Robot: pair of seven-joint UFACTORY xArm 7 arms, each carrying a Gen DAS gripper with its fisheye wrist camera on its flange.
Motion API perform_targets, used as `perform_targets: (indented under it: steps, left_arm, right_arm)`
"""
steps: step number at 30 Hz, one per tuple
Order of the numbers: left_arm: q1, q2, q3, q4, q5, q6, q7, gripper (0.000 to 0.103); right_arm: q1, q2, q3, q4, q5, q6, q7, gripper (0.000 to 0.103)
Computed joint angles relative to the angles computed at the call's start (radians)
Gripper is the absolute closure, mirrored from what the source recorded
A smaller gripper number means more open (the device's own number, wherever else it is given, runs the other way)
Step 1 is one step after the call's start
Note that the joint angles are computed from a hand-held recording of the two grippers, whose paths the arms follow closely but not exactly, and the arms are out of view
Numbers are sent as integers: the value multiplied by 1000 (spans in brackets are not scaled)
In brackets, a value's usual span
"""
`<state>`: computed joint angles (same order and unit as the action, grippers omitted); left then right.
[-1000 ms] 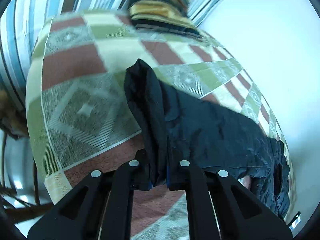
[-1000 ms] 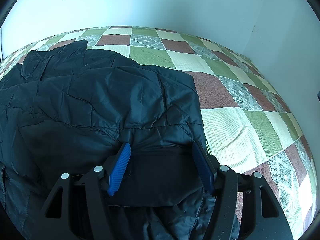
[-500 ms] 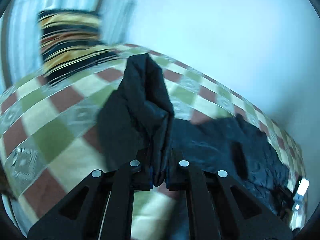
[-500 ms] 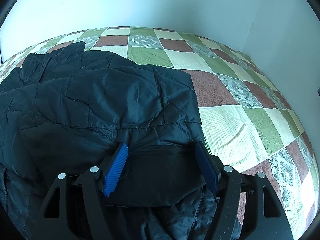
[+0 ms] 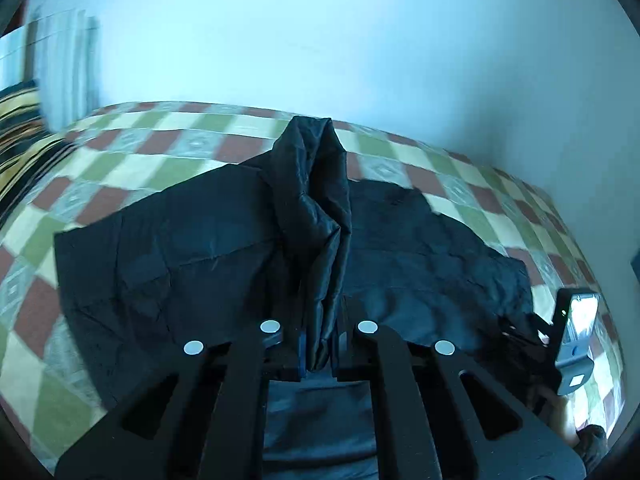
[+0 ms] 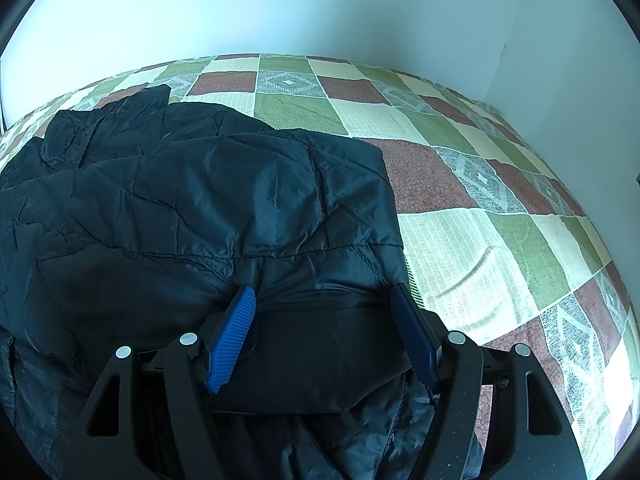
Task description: Fold large clothes
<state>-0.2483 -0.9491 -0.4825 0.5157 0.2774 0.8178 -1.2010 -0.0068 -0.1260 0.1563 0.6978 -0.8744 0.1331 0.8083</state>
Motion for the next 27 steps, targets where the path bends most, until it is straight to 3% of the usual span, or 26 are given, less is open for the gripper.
perform_targets:
  steps: [5,14,27]
  left_arm:
    - [60,249,-75,101,51,-127,-46,96]
    - [67,556,-122,264,248,-173,-164,96]
    - [-52,849,-58,433,436,-216,-250,96]
  right_arm:
    - [1,-1,0,-1,3,0,-2,34]
    - [2,1,-1,-1,23,-3,-18,34]
    - [4,1,-1,-1,35,-1,-26,34]
